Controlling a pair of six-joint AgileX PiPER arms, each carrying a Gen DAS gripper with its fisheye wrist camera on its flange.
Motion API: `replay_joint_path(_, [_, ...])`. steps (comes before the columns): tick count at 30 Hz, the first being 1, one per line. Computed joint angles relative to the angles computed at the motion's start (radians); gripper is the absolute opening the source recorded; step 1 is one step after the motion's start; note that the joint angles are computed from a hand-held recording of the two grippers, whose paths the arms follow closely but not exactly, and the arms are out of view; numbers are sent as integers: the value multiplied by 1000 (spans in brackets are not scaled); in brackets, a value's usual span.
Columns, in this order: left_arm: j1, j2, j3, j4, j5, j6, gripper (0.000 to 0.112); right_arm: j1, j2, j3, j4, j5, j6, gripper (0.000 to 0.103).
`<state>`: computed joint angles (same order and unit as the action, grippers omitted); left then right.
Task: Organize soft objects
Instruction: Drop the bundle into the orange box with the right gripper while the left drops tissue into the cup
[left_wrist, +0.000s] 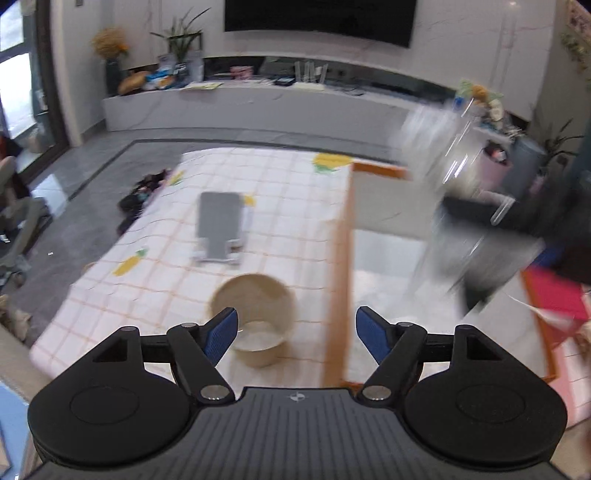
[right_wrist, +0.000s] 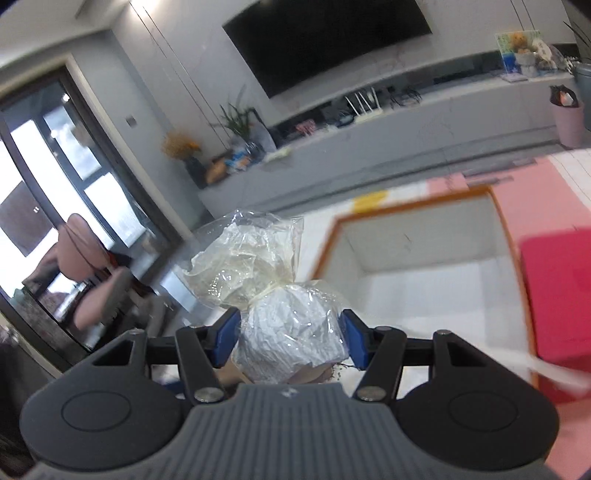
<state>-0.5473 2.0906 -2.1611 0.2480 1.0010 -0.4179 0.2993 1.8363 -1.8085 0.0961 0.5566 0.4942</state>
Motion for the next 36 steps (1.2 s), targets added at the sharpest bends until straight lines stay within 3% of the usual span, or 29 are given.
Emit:
replay_joint_path(8, [20, 2, -20, -2, 16, -16, 85, 71, 17, -267, -242, 130, 97, 59])
replay_joint_path(11, [20, -3, -13, -10, 11, -14, 85, 102, 40, -359, -345, 229, 104, 60])
replay_joint_path(16, [23, -3, -5, -13, 10, -19, 85, 99, 70, -300, -354, 309, 117, 59])
replay_joint_path(21, [28, -12, 8, -25, 4, -18, 85, 68, 168, -270, -250, 358, 147, 59])
replay_joint_path(28, [32, 4, -2, -39, 19, -6, 85, 67, 304, -360, -246, 466, 203, 59])
replay_joint_path(31, [28, 9, 0, -38, 20, 0, 85, 66, 351, -420, -245, 518, 192, 65])
replay_joint_path(33, [26, 13, -3, -33, 27, -1, 85, 55, 360, -433, -217, 534, 187, 75])
replay_joint_path(36, [24, 16, -11, -36, 35, 2, 85, 39, 347, -432, -161, 530, 144, 76])
